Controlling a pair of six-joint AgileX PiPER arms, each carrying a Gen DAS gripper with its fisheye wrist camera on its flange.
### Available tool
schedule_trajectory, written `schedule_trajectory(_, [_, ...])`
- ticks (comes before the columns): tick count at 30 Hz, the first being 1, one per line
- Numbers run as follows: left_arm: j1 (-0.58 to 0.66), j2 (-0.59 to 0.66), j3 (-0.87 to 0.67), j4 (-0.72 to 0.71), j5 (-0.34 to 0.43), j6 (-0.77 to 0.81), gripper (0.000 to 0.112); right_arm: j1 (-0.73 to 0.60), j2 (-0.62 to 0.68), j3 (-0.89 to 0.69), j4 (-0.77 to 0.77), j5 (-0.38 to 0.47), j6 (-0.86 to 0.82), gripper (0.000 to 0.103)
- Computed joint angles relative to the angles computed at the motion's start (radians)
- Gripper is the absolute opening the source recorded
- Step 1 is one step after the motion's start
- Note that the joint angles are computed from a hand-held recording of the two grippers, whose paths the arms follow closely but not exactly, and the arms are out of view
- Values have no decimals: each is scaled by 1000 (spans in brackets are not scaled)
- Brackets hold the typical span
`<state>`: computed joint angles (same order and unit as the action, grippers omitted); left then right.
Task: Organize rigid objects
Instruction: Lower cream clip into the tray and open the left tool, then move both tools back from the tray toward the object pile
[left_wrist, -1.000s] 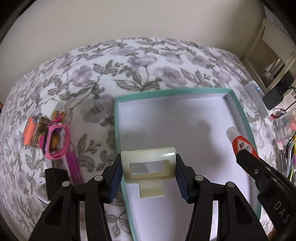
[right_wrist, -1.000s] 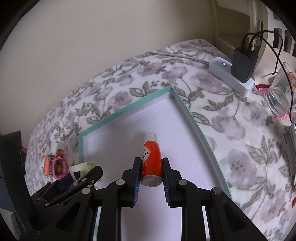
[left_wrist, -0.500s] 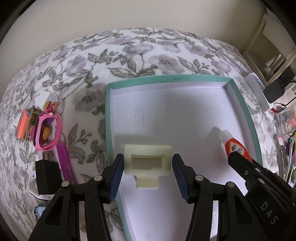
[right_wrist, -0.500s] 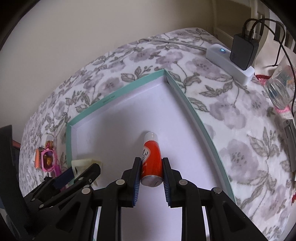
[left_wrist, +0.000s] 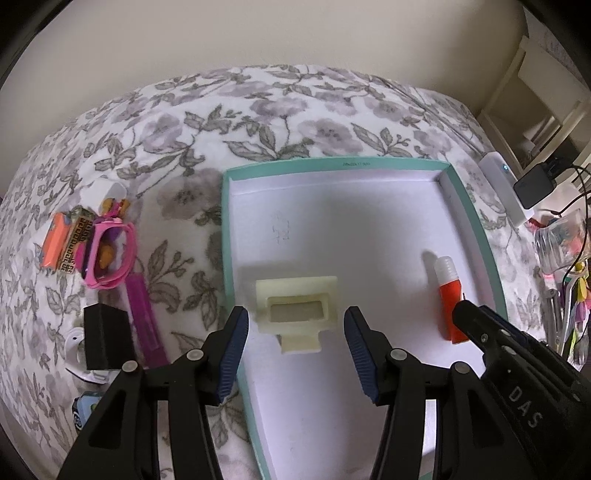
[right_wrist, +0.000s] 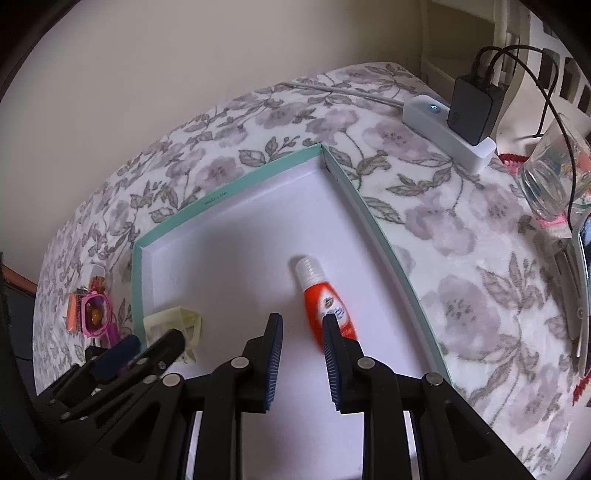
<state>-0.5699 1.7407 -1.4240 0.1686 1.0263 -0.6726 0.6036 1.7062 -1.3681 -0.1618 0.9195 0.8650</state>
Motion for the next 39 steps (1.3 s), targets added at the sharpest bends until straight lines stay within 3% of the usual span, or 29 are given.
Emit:
schedule_trajectory(2, [1, -20, 15, 10, -2, -10, 58, 9, 0, 1, -10, 6, 2, 26])
schedule_trajectory(5, [7, -56, 45, 32, -7, -30, 72, 25, -2, 8, -21, 5, 9, 37])
schedule_trajectory(10, [32, -123, 120, 48, -25, -53, 73, 64, -10, 26, -66, -9, 31, 61])
schedule_trajectory(12, [43, -151, 155, 52, -37, -63, 90, 76, -13, 35, -79, -20, 41, 71])
schedule_trajectory(18, [78, -221, 236, 55, -68, -77, 91, 111, -12, 43, -119, -23, 73, 80])
schedule_trajectory(24, [121, -296, 315, 46, -90, -80, 92, 142, -24, 53, -169, -26, 110, 103])
schedule_trajectory(32, [206, -380, 395, 35, -70, -92, 92, 169, -46, 71, -204, -41, 176, 103])
schedule_trajectory(35, [247, -424, 413, 29, -62, -82, 103, 187, -43, 59, -238, -29, 200, 103])
schedule_trajectory(39, [301, -491, 435, 28, -58, -74, 103, 198, -49, 51, -222, -53, 189, 103])
